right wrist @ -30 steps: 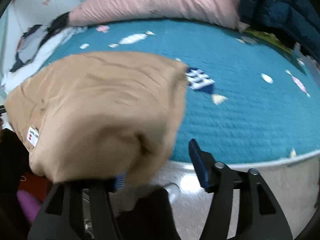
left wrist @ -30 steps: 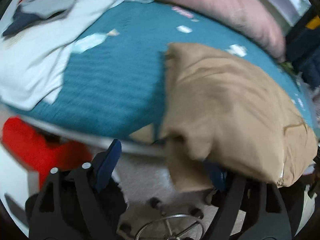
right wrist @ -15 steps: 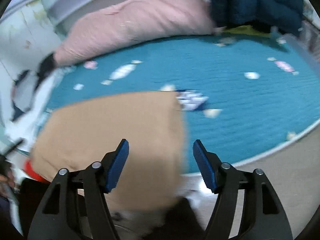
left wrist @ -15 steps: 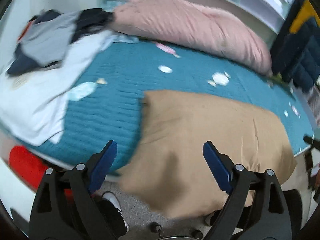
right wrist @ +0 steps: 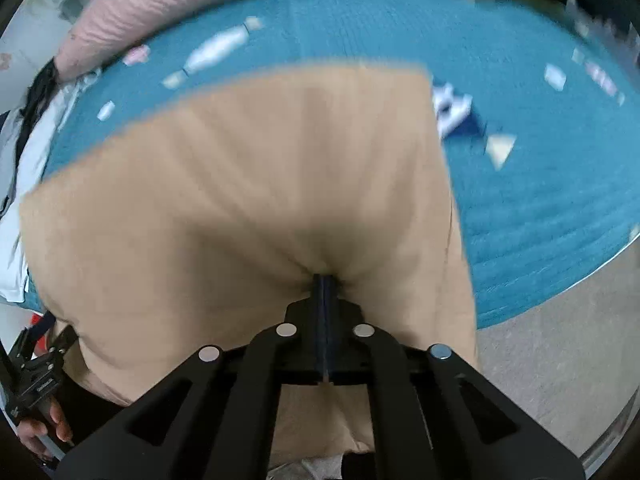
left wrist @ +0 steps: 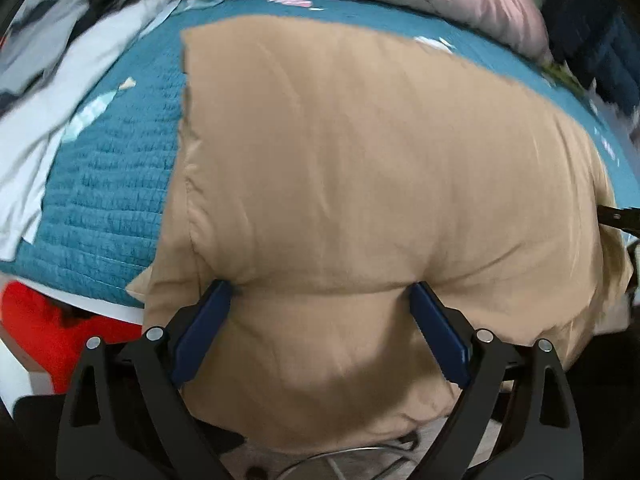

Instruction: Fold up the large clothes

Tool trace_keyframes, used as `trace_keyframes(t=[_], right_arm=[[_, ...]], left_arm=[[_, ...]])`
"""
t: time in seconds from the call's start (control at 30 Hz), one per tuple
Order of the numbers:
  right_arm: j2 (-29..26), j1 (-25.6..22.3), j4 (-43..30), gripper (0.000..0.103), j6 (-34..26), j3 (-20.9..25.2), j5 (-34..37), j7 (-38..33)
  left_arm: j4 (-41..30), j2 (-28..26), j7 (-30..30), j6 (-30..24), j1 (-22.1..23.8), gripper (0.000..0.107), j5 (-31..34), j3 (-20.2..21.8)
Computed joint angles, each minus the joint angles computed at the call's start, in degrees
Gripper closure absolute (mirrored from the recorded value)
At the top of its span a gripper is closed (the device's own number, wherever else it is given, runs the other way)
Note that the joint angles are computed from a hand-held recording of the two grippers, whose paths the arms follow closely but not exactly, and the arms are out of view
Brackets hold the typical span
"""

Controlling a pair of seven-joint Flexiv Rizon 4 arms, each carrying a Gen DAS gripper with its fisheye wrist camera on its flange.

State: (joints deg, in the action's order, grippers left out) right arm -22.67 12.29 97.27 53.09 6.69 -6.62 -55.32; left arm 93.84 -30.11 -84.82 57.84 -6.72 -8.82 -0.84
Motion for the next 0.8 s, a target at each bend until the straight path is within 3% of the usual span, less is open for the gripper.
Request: trace_keyframes(t=[0.07,0.17,0.33,0.47,0.57,0.7,0.8], right_arm=[[-1.0,-0.7,-3.8,0.102,2.7,2.9,4.2,-3.4],[-5.5,-0.5,-11.9,0.102,1.5,6.7,9.6,-9.7],[-15.7,4.5,-23.2,0.103,-7.9,3.1,6.2,-8.1],[-19.0,4.1,-26.9,0.103,-7.9,2.6,7.8,-5.0],[-19.9,5.1,-29.3,0.103,-11.5,1.7,5.0,-6.3],[-19.6,4.6,-28.1,0.103,-9.8,2.0,6.3,-5.7],[-18.4,5.2,-25.8,0.103,-7.4,1.6,5.4,-5.4]], left_arm=[[-0.6,-0.2,0.6,-1.0,0.7,0.014,-0.9,-0.5],[-1.4,-0.5,1.2,-1.7,0.7,0.014,-0.4,-0.2],[-3.5,-1.5,2.1,-2.4,1.2,0.013,-1.2,-0.6],[-5.3,-2.1,4.2,-3.4,2.6,0.013,-3.7,-2.0],[-1.2,0.8,6.4,-1.0,5.8,0.013,-10.5,-4.5],[8.5,6.1,9.2,3.3,10.4,0.013,-24.4,-7.5],[12.5,8.2,10.6,3.9,11.1,0.013,-31.2,-7.7]])
